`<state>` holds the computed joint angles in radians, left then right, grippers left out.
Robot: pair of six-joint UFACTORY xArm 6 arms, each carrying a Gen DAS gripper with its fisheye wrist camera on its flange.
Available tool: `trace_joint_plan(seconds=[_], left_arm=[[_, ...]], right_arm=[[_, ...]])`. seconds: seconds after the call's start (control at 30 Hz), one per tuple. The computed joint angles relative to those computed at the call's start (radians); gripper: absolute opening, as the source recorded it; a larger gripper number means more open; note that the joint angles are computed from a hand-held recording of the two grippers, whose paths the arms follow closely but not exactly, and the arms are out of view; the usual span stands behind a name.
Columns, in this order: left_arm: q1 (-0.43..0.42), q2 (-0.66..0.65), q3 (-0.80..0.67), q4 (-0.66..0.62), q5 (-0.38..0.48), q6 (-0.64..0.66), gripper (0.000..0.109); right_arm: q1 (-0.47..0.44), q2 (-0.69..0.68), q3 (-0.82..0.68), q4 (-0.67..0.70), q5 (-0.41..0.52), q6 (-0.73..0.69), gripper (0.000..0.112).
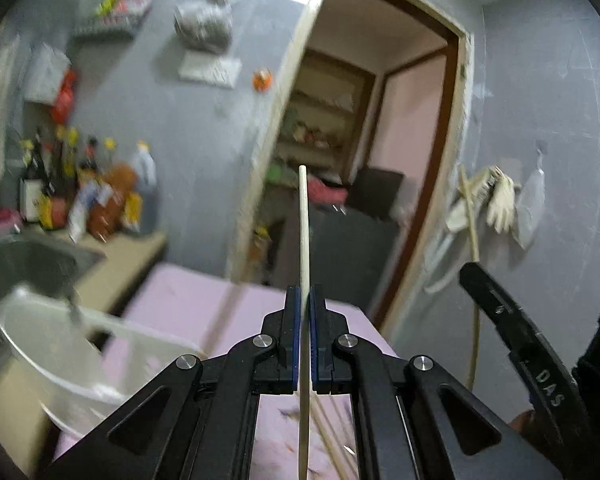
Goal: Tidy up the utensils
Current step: 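Lift both chopsticks, lower them into the white basket, open both tools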
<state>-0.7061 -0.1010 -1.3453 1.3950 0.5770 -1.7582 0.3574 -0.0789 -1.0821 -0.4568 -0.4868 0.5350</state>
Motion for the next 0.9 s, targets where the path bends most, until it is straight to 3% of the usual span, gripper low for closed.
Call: trace_joint_plan(seconds=[0.1, 0.17, 0.3, 0.37, 0.47, 0.73, 0.9], left_arm=[[0.027, 0.001, -0.041, 0.037, 0.036, 0.008, 0.002], [0.059, -0.047, -0.010, 0.065, 0.025, -0.020, 0.002], [0.147, -0.128, 0.065, 0.072, -0.005, -0.111, 0.002], [0.210, -0.165, 0.108, 0.084, -0.055, -0.196, 0.002], [0.256, -0.210, 0.160, 0.133, -0.053, -0.302, 0.002], [0.227, -0.238, 0.231, 0.195, 0.114, -0.360, 0.002], [0.182, -0.197, 0.239, 0.208, 0.234, -0.365, 0.002]], right_arm=[[0.044, 0.069, -0.077, 0.066, -0.053, -0.010, 0.003], [0.041, 0.126, -0.151, 0.004, -0.082, 0.097, 0.003], [0.044, 0.255, -0.326, -0.127, -0.099, 0.316, 0.003], [0.061, 0.312, -0.398, -0.135, -0.096, 0.354, 0.003], [0.094, 0.375, -0.460, -0.102, -0.096, 0.345, 0.003], [0.185, 0.458, -0.501, 0.076, -0.093, 0.153, 0.003], [0.267, 0.465, -0.466, 0.327, -0.087, -0.157, 0.003]])
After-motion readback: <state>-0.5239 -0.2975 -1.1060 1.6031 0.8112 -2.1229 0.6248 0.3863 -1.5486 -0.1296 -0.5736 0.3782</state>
